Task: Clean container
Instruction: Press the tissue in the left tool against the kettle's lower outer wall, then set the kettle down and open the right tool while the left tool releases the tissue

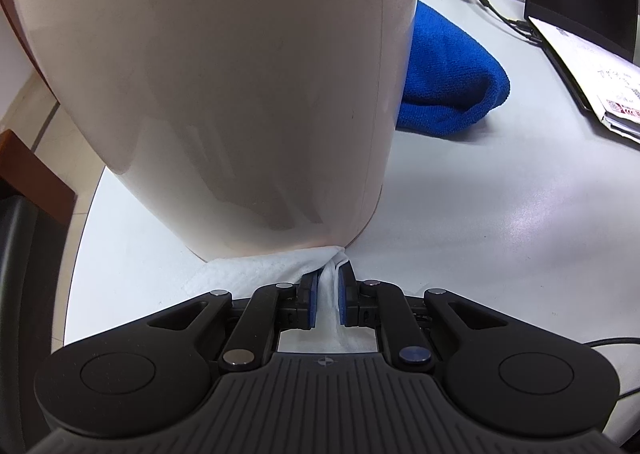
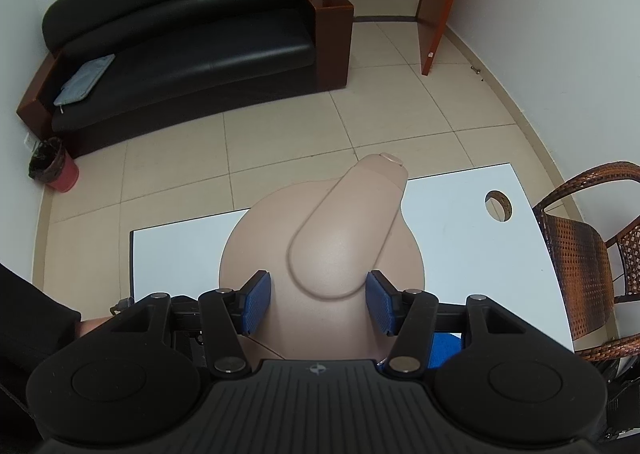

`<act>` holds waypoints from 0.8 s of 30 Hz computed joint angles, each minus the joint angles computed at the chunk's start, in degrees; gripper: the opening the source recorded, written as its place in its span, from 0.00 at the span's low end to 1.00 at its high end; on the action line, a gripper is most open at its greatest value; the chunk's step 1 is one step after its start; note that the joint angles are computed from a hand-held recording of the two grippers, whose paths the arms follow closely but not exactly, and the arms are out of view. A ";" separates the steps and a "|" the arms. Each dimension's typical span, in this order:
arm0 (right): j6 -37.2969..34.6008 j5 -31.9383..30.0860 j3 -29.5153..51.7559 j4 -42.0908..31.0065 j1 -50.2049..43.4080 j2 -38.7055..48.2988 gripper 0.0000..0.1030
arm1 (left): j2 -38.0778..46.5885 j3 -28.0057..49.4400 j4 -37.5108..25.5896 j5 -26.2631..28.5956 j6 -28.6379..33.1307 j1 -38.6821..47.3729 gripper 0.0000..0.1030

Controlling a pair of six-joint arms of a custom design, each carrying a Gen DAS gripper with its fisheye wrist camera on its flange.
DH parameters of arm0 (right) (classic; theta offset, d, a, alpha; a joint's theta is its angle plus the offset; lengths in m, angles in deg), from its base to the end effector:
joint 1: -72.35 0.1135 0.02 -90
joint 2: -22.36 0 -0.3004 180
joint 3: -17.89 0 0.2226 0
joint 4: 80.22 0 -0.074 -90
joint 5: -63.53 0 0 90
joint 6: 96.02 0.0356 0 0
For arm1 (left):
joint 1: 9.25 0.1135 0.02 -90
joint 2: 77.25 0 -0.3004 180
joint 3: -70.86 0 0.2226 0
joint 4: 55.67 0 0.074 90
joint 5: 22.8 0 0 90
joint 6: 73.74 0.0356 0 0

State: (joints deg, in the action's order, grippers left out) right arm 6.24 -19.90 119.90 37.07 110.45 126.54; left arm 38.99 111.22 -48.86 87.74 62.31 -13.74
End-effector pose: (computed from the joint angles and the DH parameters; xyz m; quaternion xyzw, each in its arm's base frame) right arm 0.2877 0.2204 0.2973 -0.2057 0.9526 0.0418 0.2203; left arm 0.2437 -0.0317 0.0668 0.4423 0.8612 -0.1005 0.2293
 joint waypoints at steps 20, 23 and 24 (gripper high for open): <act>8.41 4.85 -11.18 4.84 4.17 -9.81 0.50 | -2.86 1.24 -4.22 -0.62 -3.24 -0.30 0.14; 11.88 8.03 -13.92 5.59 7.40 -11.28 0.50 | -4.05 0.76 -4.55 -0.32 -3.15 0.17 0.18; 12.88 9.06 -14.66 5.79 8.53 -11.61 0.50 | -4.47 0.65 -4.85 -0.22 -3.03 0.38 0.21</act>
State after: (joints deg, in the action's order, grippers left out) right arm 19.12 -10.83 105.24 42.85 118.97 114.93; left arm 34.52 111.87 -53.71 87.52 59.28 -13.37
